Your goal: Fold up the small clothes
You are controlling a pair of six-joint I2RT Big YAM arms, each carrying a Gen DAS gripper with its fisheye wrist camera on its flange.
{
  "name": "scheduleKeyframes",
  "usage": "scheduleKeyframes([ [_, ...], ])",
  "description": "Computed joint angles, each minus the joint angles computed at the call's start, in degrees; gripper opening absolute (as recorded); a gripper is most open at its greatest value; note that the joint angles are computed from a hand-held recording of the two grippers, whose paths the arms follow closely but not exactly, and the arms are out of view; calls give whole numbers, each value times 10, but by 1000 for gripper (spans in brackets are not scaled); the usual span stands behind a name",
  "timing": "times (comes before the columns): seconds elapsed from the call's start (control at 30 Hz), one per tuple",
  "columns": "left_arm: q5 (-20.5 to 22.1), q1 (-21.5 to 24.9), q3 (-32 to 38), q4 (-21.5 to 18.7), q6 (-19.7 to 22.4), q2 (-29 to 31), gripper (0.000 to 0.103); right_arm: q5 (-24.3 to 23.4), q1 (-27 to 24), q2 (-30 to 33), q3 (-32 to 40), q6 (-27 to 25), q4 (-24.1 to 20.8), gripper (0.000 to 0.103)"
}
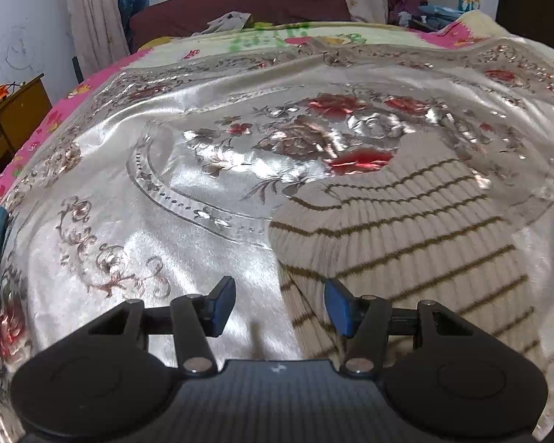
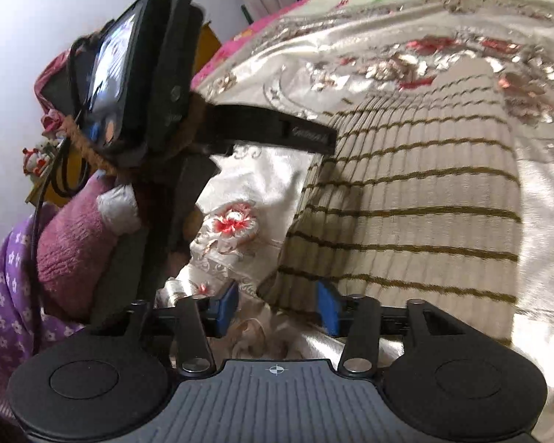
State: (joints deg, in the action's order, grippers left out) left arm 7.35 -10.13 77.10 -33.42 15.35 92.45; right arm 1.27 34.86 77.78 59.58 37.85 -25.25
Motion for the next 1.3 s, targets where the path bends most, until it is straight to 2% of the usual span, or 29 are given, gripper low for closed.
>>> scheduleKeyframes([
  [0.2,15,1,-40,-1,7,-38,59,52,7,-26,-15,28,-16,49],
  [0.5,2,-5,-73,-14,27,-53,59,101,11,-60,-44,82,-46,52],
  [0.77,32,7,-94,-31,16,-82,59,130,17,-67,-45,104,-68,52],
  [0.9,48,13,-108,-43,10,-98,60,147,23,-64,-41,118,-88,56],
  [1.0,63,18,-117,-55,5,-111,62,177,35,-64,-35,121,-108,61],
  [1.07,72,21,-125,-64,5,-119,71,190,40,-66,-36,124,-113,64],
  [1.1,74,23,-130,-71,6,-123,72,196,43,-66,-36,126,-117,65],
  [1.3,82,26,-152,-97,4,-138,72,215,57,-58,-36,144,-138,66],
])
